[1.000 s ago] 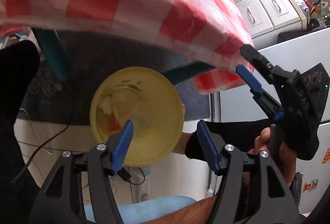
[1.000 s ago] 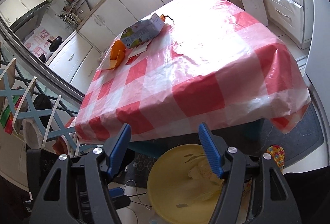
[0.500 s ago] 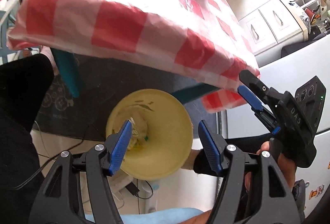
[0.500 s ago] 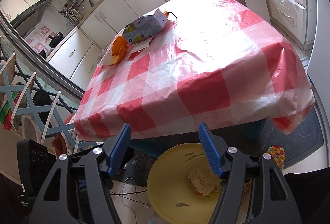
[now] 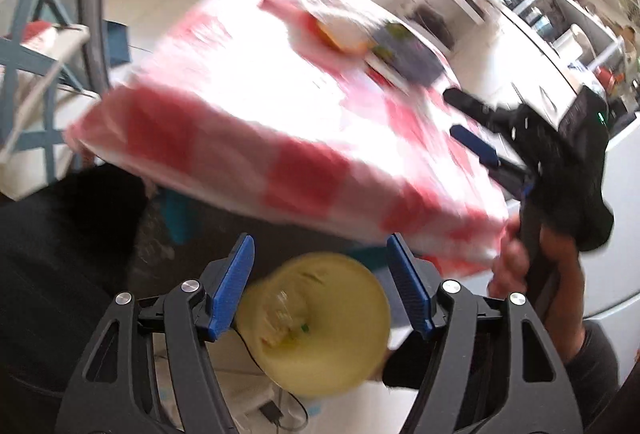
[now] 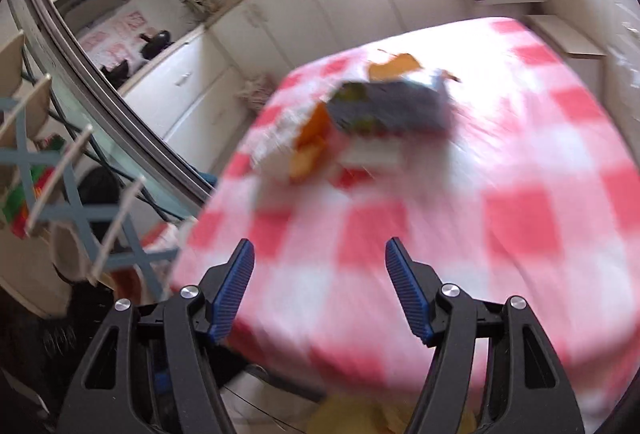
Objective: Collect trash
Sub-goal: 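Lower the bottle into the yellow bucket and open the left tool, then grasp an orange peel with the left tool while the right tool grasps the paper towel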
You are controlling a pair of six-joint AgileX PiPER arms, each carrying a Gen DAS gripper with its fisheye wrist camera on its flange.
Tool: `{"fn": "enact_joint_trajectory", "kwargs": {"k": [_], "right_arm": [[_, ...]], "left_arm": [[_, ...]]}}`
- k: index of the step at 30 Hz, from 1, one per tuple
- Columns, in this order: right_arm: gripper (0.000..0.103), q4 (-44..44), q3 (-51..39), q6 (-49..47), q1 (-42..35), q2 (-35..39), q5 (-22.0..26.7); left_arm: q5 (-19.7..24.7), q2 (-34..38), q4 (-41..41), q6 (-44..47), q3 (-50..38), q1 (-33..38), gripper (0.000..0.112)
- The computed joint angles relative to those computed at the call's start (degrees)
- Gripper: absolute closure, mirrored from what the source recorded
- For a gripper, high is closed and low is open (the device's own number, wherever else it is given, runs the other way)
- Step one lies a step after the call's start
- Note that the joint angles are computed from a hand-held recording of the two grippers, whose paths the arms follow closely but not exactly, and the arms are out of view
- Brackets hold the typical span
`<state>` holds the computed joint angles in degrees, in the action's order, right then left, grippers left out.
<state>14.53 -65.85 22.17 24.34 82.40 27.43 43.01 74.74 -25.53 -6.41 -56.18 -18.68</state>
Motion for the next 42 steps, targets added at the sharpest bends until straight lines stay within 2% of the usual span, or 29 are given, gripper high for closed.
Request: {"fn": "enact_joint_trajectory", "kwargs": {"k": [3,7,9,10,11,12,13,14,15,20,23,26,28,32,37,38,39,40,41,42], "right_arm": [[0.037,12.48,-8.87,-10.79,-3.83,8.93,1.65],[0.038,22.31,-19.43,-16.71,-6.85,19.1,4.09],[0.053,28.68,-22.4,-20.87,-7.96,22.17,4.55],[0.057,33.05,-24.25,-24.16,-8.69,24.11,5.37],[0.068,36.18,-25.32,-26.67,-9.19,25.3,6.04],[0.085,38.3,-25.72,-28.51,-9.55,25.83,6.68],[0.092,41.45,-26.05,-31.5,-10.03,26.46,7.86],[0.099,42.59,-25.85,-32.65,-10.19,26.26,8.28],[0.1,45.37,-24.63,-35.84,-10.54,25.44,8.6],[0.101,57.79,-16.89,-50.14,-13.94,18.04,11.9],[0.101,65.3,-10.36,-59.11,-18.83,10.93,16.08],[0.101,66.4,-6.49,-62.79,-23.51,5.42,19.88],[0.101,63.92,-5.53,-62.46,-26.07,3.67,22.43],[0.101,52.64,-4.75,-54.78,-28.63,2.99,24.01],[0.101,35.75,-3.39,-39.79,-29.26,3.55,22.71],[0.101,33.15,-3.2,-37.6,-28.88,3.31,21.56],[0.088,30.63,-3.36,-35.74,-28.25,3.04,20.74],[0.072,26.1,-3.84,-32.64,-26.7,2.71,19.29],[0.039,22.31,-4.02,-30.09,-25.15,2.38,17.62],[0.033,17.65,-4.08,-26.75,-22.68,1.88,15.06]], "left_arm": [[0.29,0.62,-0.55,1.06,-0.06,3.84,0.047],[1.28,1.57,-1.56,3.3,-0.43,7.54,0.047],[1.69,2.14,-1.14,3.64,-1.08,8.26,0.047],[1.68,2.51,-0.63,3.48,-1.53,8.36,0.047],[1.45,2.92,-0.17,3.14,-1.92,8.26,0.047],[1.17,3.41,-0.01,3.07,-2.26,8.26,0.047],[0.95,3.98,0.18,3.14,-2.91,8.42,0.047],[0.73,4.11,0.4,3.19,-3.07,8.49,0.047],[0.44,4.91,1.23,2.64,-4.19,8.22,0.047],[-0.78,9.39,4.67,-1.08,-10.7,6.13,0.044],[-0.87,12.95,7.4,-3.74,-15.69,4.03,0.041],[-0.32,18.81,10.52,-6.5,-23.57,1.12,0.041],[0.57,22.66,12.83,-8.74,-28.8,-0.33,0.04],[5.07,33.43,17.38,-14.77,-43.91,-2.6,0.04],[11.29,45.05,23.87,-21.53,-61.12,-4.58,0.04],[12.49,47.0,24.93,-22.55,-63.97,-4.87,0.04],[13.1,47.92,25.47,-23.19,-65.39,-5.12,0.04],[14.26,49.86,26.33,-23.93,-68.3,-5.35,0.041],[14.65,50.71,26.98,-24.26,-69.49,-5.49,0.042],[15.13,51.77,27.75,-24.54,-71.05,-5.7,0.053]]}}
